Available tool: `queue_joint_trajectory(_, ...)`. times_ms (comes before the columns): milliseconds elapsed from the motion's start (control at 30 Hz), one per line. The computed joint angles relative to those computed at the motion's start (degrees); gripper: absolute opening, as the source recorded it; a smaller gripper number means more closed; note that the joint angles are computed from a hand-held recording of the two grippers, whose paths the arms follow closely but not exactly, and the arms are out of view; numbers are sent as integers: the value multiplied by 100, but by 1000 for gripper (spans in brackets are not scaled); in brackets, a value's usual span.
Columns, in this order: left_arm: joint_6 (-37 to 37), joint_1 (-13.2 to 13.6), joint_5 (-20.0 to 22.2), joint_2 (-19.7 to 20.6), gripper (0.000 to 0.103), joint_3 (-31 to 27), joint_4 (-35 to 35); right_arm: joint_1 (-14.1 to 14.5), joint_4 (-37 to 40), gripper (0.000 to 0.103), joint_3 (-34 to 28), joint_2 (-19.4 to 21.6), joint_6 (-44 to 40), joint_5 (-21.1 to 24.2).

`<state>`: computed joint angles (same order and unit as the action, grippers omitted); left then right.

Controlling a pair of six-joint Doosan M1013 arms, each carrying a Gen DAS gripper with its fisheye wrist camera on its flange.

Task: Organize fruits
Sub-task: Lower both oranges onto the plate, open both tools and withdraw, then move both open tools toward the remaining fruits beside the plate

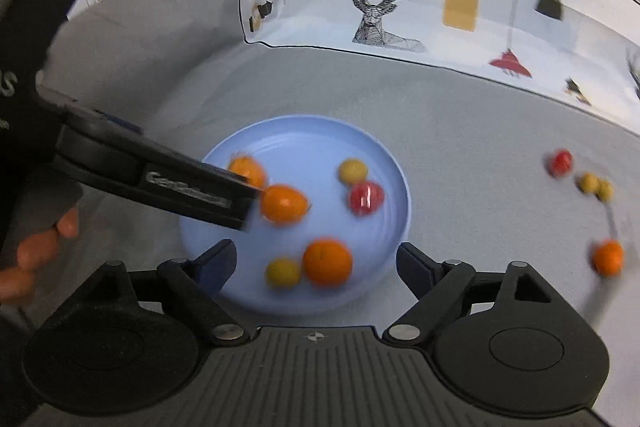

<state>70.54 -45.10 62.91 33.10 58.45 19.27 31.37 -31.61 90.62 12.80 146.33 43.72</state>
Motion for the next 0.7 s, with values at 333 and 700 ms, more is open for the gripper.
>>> queue_joint_trajectory(333,-598,-254,237,-1205,103,1399,-108,1076,-1541,98,449,-776,1914,1230)
queue_joint_trajectory(700,-552,-796,-553,-1957,103,2122,556,2227,-3234,102,678,-1000,2897,2469)
